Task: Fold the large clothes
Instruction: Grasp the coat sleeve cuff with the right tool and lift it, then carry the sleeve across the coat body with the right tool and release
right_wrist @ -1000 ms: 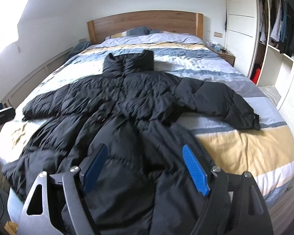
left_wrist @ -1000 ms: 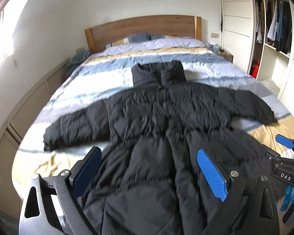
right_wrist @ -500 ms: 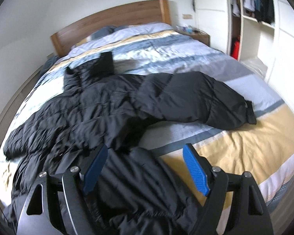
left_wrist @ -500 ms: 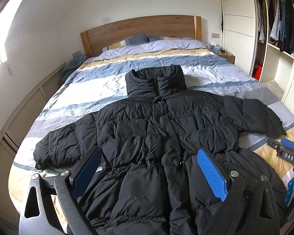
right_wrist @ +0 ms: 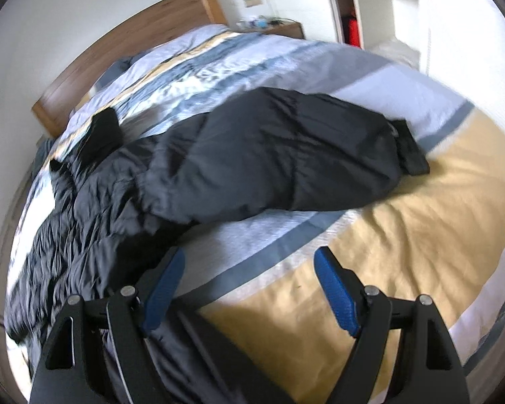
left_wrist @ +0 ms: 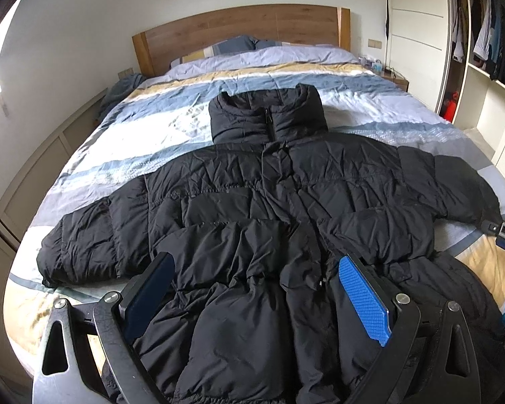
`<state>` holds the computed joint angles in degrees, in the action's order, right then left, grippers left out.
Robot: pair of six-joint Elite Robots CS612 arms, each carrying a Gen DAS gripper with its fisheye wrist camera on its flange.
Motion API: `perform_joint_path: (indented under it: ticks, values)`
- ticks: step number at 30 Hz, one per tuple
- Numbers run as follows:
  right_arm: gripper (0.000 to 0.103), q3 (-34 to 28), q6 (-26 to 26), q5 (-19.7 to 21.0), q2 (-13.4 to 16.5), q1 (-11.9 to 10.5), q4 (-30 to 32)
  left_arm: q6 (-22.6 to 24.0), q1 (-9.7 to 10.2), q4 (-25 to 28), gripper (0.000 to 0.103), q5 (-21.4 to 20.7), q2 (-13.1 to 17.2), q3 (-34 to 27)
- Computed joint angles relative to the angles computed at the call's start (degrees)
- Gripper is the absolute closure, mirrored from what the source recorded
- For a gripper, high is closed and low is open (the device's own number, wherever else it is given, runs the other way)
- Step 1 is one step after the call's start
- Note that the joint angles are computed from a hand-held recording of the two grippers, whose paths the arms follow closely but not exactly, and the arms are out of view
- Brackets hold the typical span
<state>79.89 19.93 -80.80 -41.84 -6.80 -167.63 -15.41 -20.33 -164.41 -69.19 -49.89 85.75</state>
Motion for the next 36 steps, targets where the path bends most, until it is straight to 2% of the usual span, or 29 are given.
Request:
perform_joint_path:
  ticks: [6, 9, 12, 15, 19, 24, 25, 27, 28, 31, 36]
  values:
    - [0.025, -0.61, 7.25, 4.99, 2.11, -2.64, -1.58, 0.15, 0.28, 2.04, 0.006, -0.58, 1.24, -1.13]
    - [0.025, -0.44, 14.1, 10.59, 3.76, -4.61, -5.16, 0.05, 0.68, 3.27, 0.006, -2.06, 1.67, -1.62]
    - [0.025, -0.5, 19.55, 13.74, 5.21, -6.08, -8.35, -0.32, 1.04, 4.75, 0.006, -3.3, 2.12, -2.13]
    - [0.025, -1.23, 27.84, 18.21, 7.69, -7.8, -15.17, -0.56, 1.53, 6.25, 0.006, -4.79, 2.62, -2.72]
    - [0.025, -3.59, 35.96, 21.05, 10.72, -8.99, -22.64, -0.84, 1.9, 7.58, 0.006, -5.44, 3.05, -3.13]
    - [0.028, -8.2, 45.04, 20.89, 14.49, -9.57, -28.71, -0.91, 1.95, 8.19, 0.006, -5.34, 3.22, -3.28]
    - [0.032, -8.53, 45.85, 20.91, 14.83, -9.77, -29.59, -0.75, 1.98, 8.22, 0.006, -5.36, 3.23, -3.28]
    - [0.046, -10.02, 48.4, 20.03, 15.96, -9.81, -31.02, -0.48, 2.03, 8.21, 0.006, -5.37, 3.28, -3.34]
    - [0.058, -10.4, 49.47, 19.61, 16.11, -9.77, -31.08, -0.4, 2.04, 8.26, 0.006, -5.36, 3.24, -3.3]
    - [0.081, -10.94, 50.54, 19.19, 16.38, -9.87, -31.37, -0.25, 2.16, 8.03, 0.006, -5.83, 3.03, -3.02]
    - [0.089, -10.93, 44.68, 19.08, 14.58, -9.41, -33.19, -0.47, 2.27, 5.8, 0.006, -6.61, 2.06, -1.64]
